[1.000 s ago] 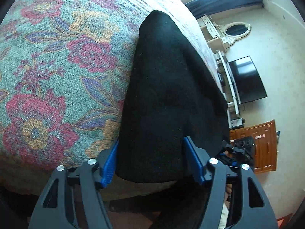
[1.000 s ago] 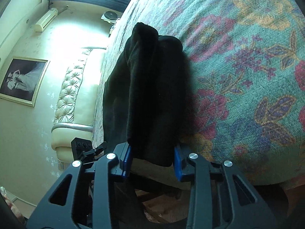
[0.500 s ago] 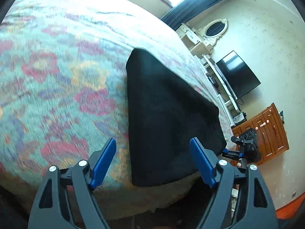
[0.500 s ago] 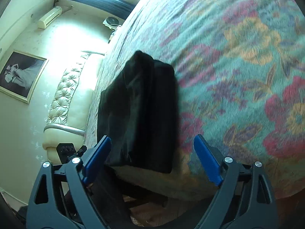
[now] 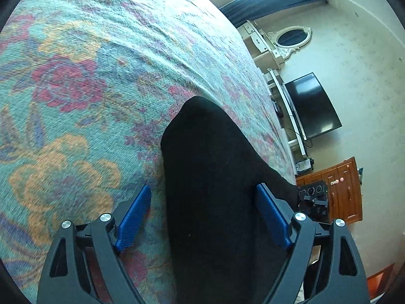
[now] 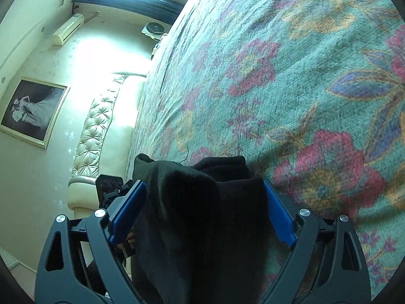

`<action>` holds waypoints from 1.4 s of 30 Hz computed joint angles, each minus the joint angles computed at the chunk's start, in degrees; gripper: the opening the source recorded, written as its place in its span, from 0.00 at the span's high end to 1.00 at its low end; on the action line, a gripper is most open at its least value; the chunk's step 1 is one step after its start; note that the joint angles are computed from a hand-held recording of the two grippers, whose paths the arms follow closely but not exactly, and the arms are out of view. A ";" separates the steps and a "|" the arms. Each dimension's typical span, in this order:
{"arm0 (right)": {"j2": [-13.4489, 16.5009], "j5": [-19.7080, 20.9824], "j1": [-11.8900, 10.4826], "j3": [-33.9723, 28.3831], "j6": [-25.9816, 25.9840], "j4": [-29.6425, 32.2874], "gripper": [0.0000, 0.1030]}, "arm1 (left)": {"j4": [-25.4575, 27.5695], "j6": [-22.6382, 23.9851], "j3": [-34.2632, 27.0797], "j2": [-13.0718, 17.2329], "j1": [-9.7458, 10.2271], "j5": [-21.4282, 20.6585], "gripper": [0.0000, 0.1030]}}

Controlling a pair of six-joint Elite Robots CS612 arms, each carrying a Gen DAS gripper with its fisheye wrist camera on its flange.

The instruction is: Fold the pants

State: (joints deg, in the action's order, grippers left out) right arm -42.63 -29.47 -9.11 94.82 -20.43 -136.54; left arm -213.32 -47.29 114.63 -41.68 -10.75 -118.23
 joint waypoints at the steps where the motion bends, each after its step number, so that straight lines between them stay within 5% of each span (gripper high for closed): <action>1: -0.10 -1.23 0.26 0.11 0.16 -0.99 0.31 | -0.71 -1.06 -0.46 0.51 0.21 -0.76 0.20; 2: 0.02 -2.69 0.34 0.29 0.43 -1.12 0.44 | -1.32 -2.02 -0.96 0.92 0.30 -1.04 0.26; 3: 0.28 -1.75 0.10 0.49 1.27 -1.60 0.48 | -0.49 -1.95 -1.29 0.98 0.25 -1.22 0.50; 5: 0.63 1.49 -0.39 0.84 1.22 -0.71 0.62 | 3.51 -0.40 -1.25 0.24 -0.34 0.67 0.60; 11: -0.63 3.49 0.04 3.36 4.61 -7.30 0.68 | 3.91 3.05 1.25 -2.93 -2.13 6.38 0.76; 16: -1.11 4.23 1.89 2.29 2.81 -5.94 0.68 | 2.14 3.29 3.09 -5.19 -1.50 9.32 0.77; 20: 0.21 5.61 4.90 -0.85 1.60 -3.18 0.68 | 2.06 2.95 3.21 -6.22 1.05 11.15 0.78; 29: 7.13 5.48 11.15 -11.26 12.74 -5.19 0.69 | 9.09 5.63 0.15 -5.47 8.60 12.09 0.77; 35: 9.48 9.10 10.74 -12.22 17.65 -5.25 0.62 | 12.04 5.97 -2.06 -2.35 10.00 8.48 0.65; 40: 7.52 12.73 9.05 -8.09 16.52 -4.49 0.36 | 4.73 0.86 0.99 -2.52 11.59 4.13 0.61; 42: 6.20 12.76 8.25 -5.29 14.72 -4.75 0.32 | 1.68 0.82 3.78 -3.48 11.87 3.82 0.61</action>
